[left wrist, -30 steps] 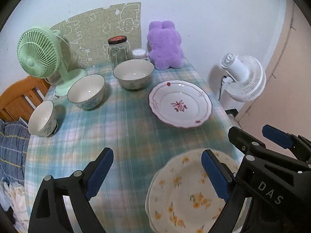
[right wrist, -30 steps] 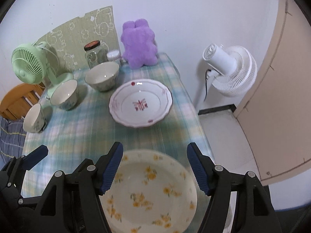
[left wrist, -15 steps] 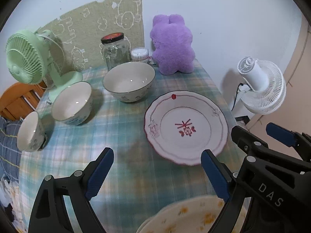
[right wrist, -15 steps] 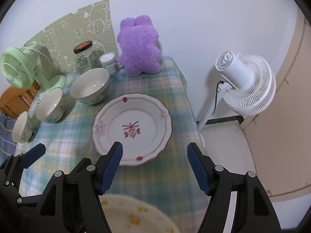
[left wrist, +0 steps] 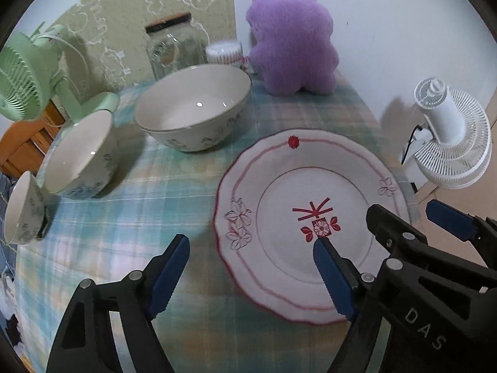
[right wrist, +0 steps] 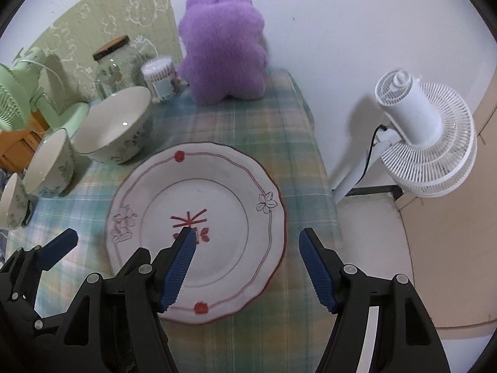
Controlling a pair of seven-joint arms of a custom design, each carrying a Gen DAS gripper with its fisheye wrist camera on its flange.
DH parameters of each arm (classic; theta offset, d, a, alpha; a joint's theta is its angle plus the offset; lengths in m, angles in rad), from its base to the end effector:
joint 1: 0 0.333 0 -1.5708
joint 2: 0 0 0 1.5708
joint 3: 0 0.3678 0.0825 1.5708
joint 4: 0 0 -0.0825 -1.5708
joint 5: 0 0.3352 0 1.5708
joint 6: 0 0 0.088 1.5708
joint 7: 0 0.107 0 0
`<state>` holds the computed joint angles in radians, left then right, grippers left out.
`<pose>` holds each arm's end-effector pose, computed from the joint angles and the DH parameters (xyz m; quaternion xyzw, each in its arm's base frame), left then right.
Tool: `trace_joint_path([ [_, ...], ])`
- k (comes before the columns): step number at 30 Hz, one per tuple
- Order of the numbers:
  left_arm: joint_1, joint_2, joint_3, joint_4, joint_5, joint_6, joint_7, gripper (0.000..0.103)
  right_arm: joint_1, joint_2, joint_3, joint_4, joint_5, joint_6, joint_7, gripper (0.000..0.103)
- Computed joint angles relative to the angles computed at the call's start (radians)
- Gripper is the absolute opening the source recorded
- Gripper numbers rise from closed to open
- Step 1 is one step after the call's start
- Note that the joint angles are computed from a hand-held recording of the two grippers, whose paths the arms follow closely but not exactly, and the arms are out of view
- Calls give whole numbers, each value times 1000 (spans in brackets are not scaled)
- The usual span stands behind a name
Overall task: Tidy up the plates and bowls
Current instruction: 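Move both grippers to the red-motif white plate and grasp its rim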
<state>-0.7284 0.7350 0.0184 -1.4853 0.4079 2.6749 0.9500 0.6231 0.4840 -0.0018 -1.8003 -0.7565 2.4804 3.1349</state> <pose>0.5578 -0.5004 0.3539 -0.5255 0.8107 -0.2023 0.1603 0.5335 0.3853 0.3746 -0.5405 0.7967 -0.2152 0.1636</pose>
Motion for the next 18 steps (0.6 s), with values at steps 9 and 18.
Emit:
trace_joint_path([
  [9, 17, 92, -46, 141, -63, -117, 88, 81, -49, 58, 6, 0, 86, 92, -68, 72],
  [18, 17, 89, -43, 134, -84, -116, 97, 74, -34, 75, -13, 18, 148, 87, -119, 62],
])
